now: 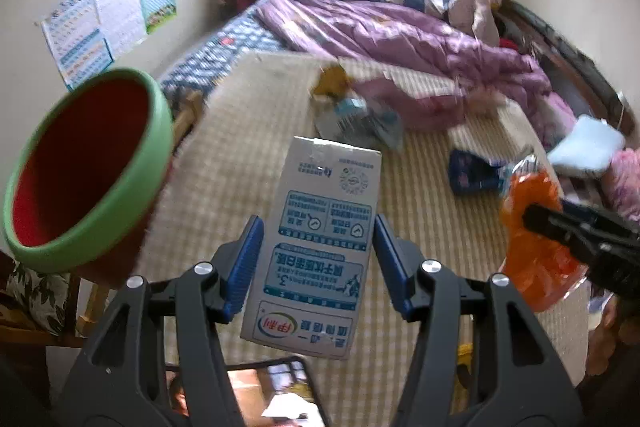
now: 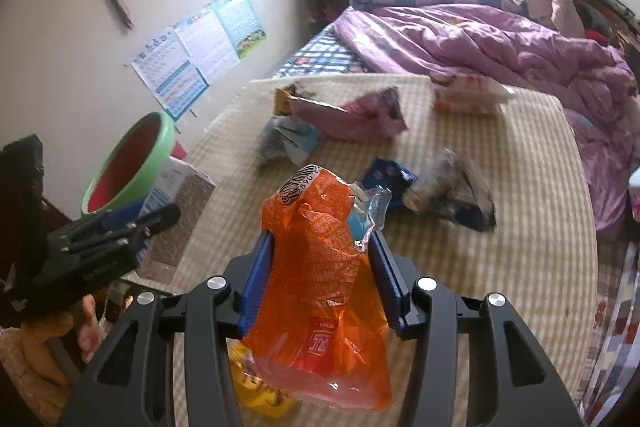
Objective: Collect trash
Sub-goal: 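Carry the white carton and orange bag over the red bucket with both grippers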
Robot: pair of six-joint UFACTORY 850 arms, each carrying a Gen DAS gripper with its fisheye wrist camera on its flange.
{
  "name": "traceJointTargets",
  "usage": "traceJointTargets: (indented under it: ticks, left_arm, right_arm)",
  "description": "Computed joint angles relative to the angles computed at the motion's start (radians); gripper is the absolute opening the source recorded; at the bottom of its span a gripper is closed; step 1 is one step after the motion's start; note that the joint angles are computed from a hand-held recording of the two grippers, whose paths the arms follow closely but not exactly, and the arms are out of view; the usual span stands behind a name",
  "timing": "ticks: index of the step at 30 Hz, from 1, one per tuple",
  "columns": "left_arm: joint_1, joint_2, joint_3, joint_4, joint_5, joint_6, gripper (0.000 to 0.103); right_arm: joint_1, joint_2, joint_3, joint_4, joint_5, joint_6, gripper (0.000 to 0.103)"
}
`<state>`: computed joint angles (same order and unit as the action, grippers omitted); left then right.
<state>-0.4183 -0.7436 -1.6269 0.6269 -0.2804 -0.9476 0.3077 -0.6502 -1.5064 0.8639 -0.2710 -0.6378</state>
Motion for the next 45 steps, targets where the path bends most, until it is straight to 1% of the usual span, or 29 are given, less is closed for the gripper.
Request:
traceJointTargets:
  ticks: [3, 8, 12, 16, 20, 31, 38, 45]
  left_arm:
    - [0.013, 0.041, 0.04, 0.173, 0.013, -0.195, 0.054]
    - [0.039, 0.098, 0.104, 0.416, 0.011, -0.457, 0.054]
    - [0.069, 0.139, 0.149, 0.568, 0.0, -0.623, 0.054]
    - [0.096, 0.174, 0.191, 0.687, -0.006, -0.744, 0.054]
    - [0.119, 0.202, 0.23, 0.849, -0.009, -0.907, 0.054]
    - [0.191, 0.231, 0.28, 1.02, 0.046, -1.038, 0.054]
    - [0.223, 0.224, 0.271, 1.057, 0.079, -1.046, 0.054]
    - [0.254, 0.22, 0.27, 1.11, 0.116, -1.072, 0.054]
  right_arm:
    - [0.011, -0.008, -0.027, 0.016, -0.004, -0.029, 0.047]
    - [0.035, -0.037, -0.092, 0.014, -0.02, -0.049, 0.047]
    - [0.06, -0.056, -0.138, 0.012, -0.022, -0.058, 0.047]
    - [0.087, -0.079, -0.188, -0.027, -0.031, -0.012, 0.047]
    - [0.118, -0.105, -0.24, -0.088, -0.034, 0.049, 0.047]
    - [0.187, -0.194, -0.407, -0.276, -0.047, 0.259, 0.047]
    - [0.217, -0.249, -0.506, -0.405, -0.053, 0.405, 0.047]
    - [0.24, -0.296, -0.59, -0.494, -0.072, 0.496, 0.048]
